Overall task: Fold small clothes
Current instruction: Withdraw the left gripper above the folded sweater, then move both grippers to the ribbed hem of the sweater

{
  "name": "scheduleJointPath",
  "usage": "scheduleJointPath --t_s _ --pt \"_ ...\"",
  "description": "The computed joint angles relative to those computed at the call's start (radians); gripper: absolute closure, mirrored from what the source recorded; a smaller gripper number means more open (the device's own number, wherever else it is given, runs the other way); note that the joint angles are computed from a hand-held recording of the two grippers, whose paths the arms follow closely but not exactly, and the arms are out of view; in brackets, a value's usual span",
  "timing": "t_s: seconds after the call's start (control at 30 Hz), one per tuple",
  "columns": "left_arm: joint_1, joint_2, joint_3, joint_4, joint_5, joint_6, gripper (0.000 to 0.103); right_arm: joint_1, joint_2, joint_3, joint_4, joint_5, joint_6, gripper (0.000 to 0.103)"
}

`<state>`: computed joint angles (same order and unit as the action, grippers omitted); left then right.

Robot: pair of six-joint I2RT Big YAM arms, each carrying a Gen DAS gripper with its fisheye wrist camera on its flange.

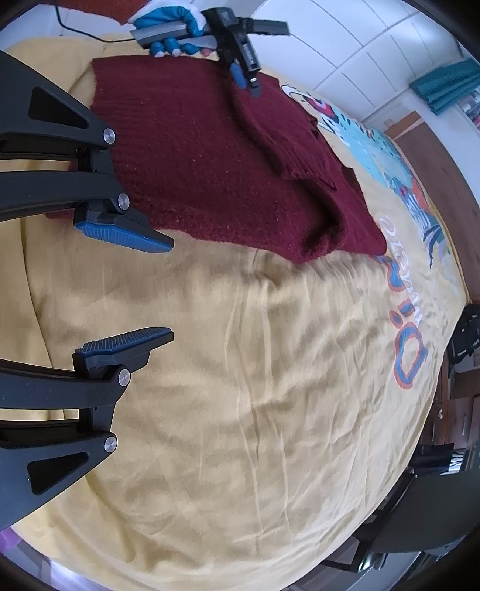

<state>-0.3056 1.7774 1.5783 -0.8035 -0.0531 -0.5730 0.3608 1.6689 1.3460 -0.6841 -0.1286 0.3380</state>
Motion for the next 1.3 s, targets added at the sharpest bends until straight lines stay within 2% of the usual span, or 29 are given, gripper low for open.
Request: scheduleJointPath --t_s 0.17,0.23,0.3,0.4,0.47,0.53,0.67,0.9,1.13,1.3 --pt "0.001 -0.047 -0.055 0.034 0.015 0.038 0.052 0.01 0.006 0.013 -0.006 0.002 -0.004 0.059" --pt "0.008 -0.073 -0.074 0.056 -0.012 0.031 0.052 0.014 0.006 0.018 -0.008 0.004 -0.008 0.059" --pt "0.026 -0.092 -0.086 0.056 -0.073 0.019 0.052 0.016 0.005 0.021 -0.009 0.007 -0.011 0.059" --pt "0.051 -0.088 -0.078 0.007 -0.136 -0.003 0.046 0.017 0.003 0.021 -0.009 0.005 -0.01 0.059" --pt "0.066 -0.075 -0.072 -0.041 -0.137 -0.009 0.046 0.017 0.001 0.02 -0.011 0.005 -0.012 0.059" --pt "0.064 -0.084 -0.091 -0.055 -0.137 -0.008 0.046 0.018 -0.005 0.018 -0.011 0.004 -0.013 0.059" --pt "0.057 -0.142 -0.142 -0.032 -0.13 -0.021 0.046 0.018 -0.019 0.017 -0.008 0.007 -0.016 0.059" --pt "0.054 -0.268 -0.206 -0.053 -0.164 -0.043 0.046 0.03 -0.063 -0.002 0.009 -0.001 -0.02 0.059" --pt "0.038 -0.431 -0.316 -0.104 -0.196 -0.085 0.045 0.042 -0.112 -0.045 0.026 -0.024 -0.009 0.059" --pt "0.01 -0.544 -0.402 -0.156 -0.214 -0.158 0.044 0.049 -0.155 -0.091 0.045 -0.031 -0.011 0.058"
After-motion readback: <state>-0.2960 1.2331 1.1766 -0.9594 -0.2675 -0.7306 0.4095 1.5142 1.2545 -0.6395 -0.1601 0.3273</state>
